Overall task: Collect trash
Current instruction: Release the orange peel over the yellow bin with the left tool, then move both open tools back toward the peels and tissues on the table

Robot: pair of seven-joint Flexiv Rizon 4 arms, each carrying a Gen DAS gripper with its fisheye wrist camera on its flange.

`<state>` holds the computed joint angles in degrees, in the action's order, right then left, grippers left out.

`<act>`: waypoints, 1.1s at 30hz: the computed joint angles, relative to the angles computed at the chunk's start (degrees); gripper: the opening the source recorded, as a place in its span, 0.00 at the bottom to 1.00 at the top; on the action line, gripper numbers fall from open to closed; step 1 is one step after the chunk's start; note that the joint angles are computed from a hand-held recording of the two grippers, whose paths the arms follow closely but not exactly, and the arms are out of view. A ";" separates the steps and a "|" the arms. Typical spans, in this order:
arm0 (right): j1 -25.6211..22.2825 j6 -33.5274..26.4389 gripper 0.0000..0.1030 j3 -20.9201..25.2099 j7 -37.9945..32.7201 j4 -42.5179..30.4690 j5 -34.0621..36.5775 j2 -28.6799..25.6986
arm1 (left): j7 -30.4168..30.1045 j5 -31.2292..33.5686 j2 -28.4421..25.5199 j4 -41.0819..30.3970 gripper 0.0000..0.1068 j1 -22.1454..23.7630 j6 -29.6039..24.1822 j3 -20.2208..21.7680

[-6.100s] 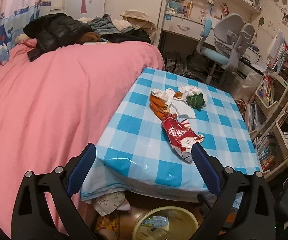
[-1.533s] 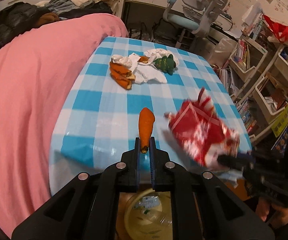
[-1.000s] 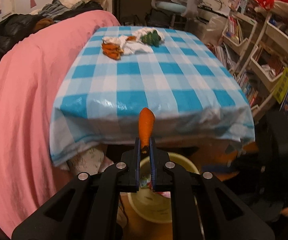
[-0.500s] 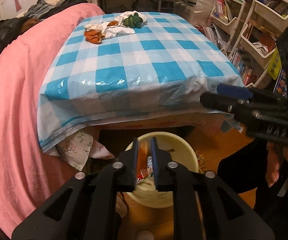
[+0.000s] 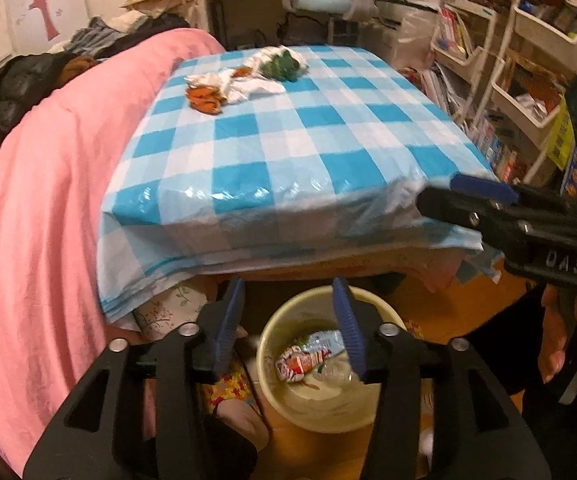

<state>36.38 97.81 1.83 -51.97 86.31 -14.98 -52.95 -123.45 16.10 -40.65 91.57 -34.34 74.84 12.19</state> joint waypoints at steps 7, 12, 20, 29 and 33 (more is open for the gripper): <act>2.90 1.58 0.64 -4.13 0.50 0.51 1.16 0.20 | -9.97 0.69 -0.48 -2.07 0.63 -1.63 -1.19 5.95; 8.47 2.39 0.69 -11.99 2.81 0.61 4.18 -0.39 | -15.03 2.26 -2.49 -8.05 0.69 0.11 -3.72 7.49; 17.60 -1.39 0.72 -25.13 6.78 -3.24 4.63 -3.84 | -19.93 0.63 -10.60 -23.03 0.71 7.24 -8.59 6.00; 14.38 -15.29 0.76 -25.44 9.65 -15.34 -5.00 -7.07 | -16.70 -4.32 -18.19 -33.63 0.76 13.67 -10.62 0.82; 11.69 -20.61 0.76 -23.87 12.98 -20.14 -6.93 -8.63 | -15.07 -6.01 -19.56 -34.94 0.77 14.73 -10.63 -0.35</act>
